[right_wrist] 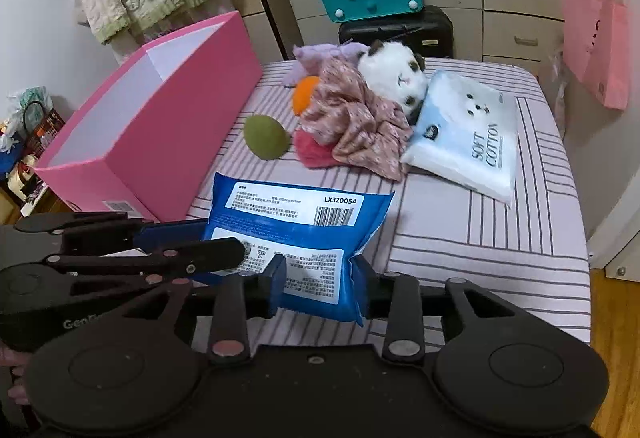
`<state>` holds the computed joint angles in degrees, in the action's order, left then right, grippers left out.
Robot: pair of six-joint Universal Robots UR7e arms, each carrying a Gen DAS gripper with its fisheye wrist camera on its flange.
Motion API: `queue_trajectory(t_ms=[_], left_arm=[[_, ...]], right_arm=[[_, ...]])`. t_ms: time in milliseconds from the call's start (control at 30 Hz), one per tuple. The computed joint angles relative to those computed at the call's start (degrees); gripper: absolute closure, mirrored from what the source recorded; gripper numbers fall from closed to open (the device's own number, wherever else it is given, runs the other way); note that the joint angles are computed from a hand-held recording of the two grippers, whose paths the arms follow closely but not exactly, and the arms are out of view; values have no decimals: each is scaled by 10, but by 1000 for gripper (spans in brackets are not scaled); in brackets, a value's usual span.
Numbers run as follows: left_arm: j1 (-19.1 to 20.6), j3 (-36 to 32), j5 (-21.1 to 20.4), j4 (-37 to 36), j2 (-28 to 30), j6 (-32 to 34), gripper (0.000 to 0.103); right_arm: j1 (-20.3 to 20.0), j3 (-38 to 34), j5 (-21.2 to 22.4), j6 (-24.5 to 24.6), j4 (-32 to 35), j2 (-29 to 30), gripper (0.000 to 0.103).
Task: Organize soft objects
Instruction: 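Lift the blue packet with the right tool and carry it over the pink box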
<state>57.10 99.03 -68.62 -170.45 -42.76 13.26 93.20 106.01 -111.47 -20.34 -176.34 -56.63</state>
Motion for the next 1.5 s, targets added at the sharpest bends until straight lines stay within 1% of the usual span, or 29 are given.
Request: queue_trajectory(t_ms=[133,200,267,333,400,567,667,833,967,1100,1233,1300,1367,1433,1500], left_arm=[[1,0,-17,17,-23,35,75],[0,-2,-22,22,-34,50,75],[1,-10,-30,44,-43,48,75],[4,-19,-37,65,-51,51,75],[7,-25,-39,72,-58,53,75],[12,-28,-49,64,-82,59,75],[12,-27,-44,46,-95,75,75],[19,-34,-21,18,-107,89,75],[24,-52,15,-6,-103,109,75],[33,-95,55,-17,-82,124,75],[45,-154,93,-14,-48,142,75],[52,-189,111,6,-30,147,75],[61,-232,124,48,-11,143,75],[73,-294,128,134,11,130,75],[85,-369,133,232,39,104,75]], right_arm=[[14,-13,5,7,30,-9,54],[24,-21,5,2,42,-10,45],[39,-32,-9,-13,47,-4,43],[53,-46,-27,-33,47,6,42],[64,-64,-31,-39,60,12,42],[85,-103,-31,-65,83,29,39],[96,-129,-23,-87,95,43,38],[108,-189,-7,-110,136,80,38],[114,-242,14,-138,168,116,38],[113,-309,44,-155,205,157,39],[111,-409,59,-155,273,214,41],[110,-463,54,-146,308,246,46],[109,-522,45,-145,346,280,50],[107,-578,38,-146,378,313,51],[104,-649,38,-134,430,350,56]])
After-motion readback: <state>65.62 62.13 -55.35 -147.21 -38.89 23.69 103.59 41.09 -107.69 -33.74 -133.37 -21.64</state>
